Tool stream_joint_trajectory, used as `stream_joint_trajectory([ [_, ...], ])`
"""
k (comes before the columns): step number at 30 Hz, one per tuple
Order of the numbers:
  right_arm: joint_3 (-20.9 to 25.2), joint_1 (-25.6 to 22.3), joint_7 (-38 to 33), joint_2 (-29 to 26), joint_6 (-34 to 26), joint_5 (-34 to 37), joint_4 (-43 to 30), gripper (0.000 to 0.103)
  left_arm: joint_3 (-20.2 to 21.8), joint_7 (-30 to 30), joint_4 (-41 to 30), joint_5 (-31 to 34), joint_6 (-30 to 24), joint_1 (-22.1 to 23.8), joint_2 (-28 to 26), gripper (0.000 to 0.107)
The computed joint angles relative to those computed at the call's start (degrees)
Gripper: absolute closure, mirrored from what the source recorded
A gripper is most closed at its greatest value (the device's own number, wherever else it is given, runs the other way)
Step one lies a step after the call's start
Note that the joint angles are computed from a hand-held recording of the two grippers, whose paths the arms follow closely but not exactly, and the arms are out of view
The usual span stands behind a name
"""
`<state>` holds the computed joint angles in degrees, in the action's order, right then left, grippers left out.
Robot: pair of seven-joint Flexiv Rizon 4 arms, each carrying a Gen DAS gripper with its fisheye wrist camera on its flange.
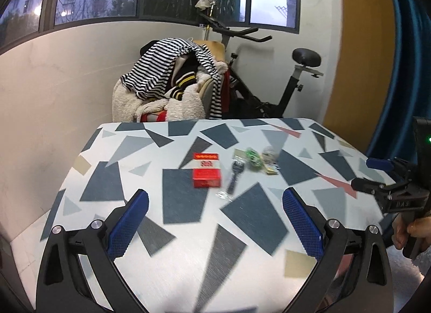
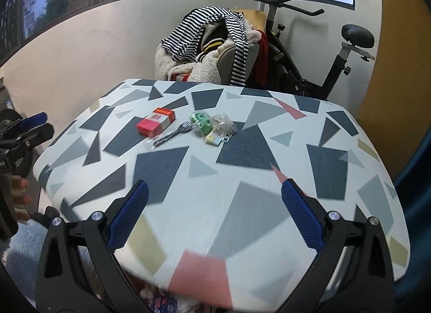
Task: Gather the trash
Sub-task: 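Move both grippers back up to the items left on the table, then grasp the red cigarette box with the left gripper while the right grasps the clear plastic bag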
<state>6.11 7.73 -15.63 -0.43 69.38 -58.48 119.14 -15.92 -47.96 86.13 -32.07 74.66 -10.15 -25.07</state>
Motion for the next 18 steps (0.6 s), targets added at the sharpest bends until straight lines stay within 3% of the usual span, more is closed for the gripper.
stream_joint_trajectory([
  [5, -3.11, -1.66, -0.83, -7.06, 6.54, 0.62, -5.38, 0.006, 4.49, -6.5, -12.62, 5.36, -6.27, -2.51, -7.93, 0.01],
  [8, -6.12, -0.67, -5.26, -14.38, 10.01, 6.93, -11.94, 0.006, 8.45, -12.34, -21.0, 10.83, -9.05, -4.74, -12.97, 0.01],
  [9, -4.87, -1.81, -7.21, -15.28, 10.19, 8.53, -12.82, 0.01, 9.22, -14.09, -23.34, 12.1, -10.19, -5.09, -14.32, 0.01],
  [13, -1.36, -3.39, -17.87, -23.77, 6.85, 26.3, -23.17, 0.025, 10.74, -20.26, -33.73, 15.42, -16.63, -5.61, -20.37, 0.01],
  [18, 4.29, -6.46, -25.07, -31.73, 1.06, 40.75, -34.55, 0.027, 10.87, -24.96, -46.18, 17.17, -25.67, -5.81, -27.66, 0.01],
])
